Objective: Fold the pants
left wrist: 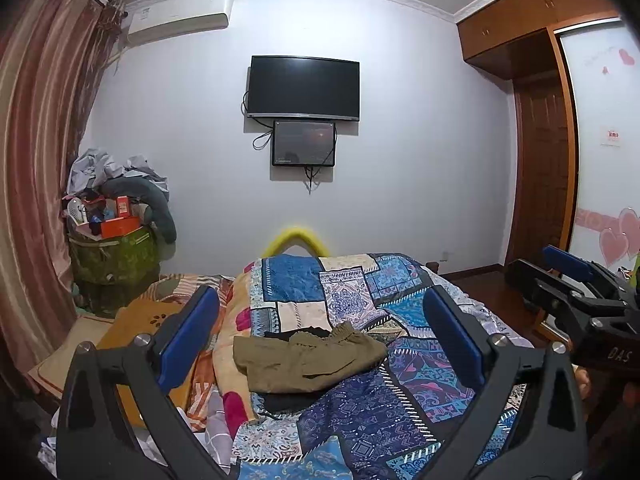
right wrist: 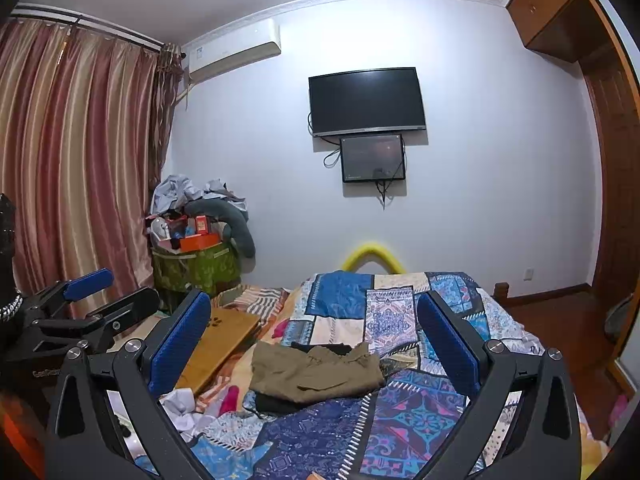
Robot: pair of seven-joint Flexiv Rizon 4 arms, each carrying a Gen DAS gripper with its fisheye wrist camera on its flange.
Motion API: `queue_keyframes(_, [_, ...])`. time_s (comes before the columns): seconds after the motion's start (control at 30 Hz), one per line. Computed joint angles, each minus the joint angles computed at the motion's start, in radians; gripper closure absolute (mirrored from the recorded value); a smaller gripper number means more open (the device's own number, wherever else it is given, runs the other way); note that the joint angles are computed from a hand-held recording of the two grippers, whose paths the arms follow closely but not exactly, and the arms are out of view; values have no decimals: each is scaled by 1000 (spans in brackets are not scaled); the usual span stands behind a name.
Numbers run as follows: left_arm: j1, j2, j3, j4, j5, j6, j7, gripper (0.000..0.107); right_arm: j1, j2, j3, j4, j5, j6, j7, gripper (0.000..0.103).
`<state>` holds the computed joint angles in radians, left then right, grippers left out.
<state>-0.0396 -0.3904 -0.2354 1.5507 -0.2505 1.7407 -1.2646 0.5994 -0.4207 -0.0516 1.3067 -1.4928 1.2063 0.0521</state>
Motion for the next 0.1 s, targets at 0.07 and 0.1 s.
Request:
queue_keyframes(0.07, [-12,-1,16,-2,-2,-3,-6,4,-1,-1,0,0,2,2,0,0])
queue_keyframes(0.1, [-24,-4,32,-8,-4,-8,-11,4,-1,-2,1,-2,6,1,-3,0])
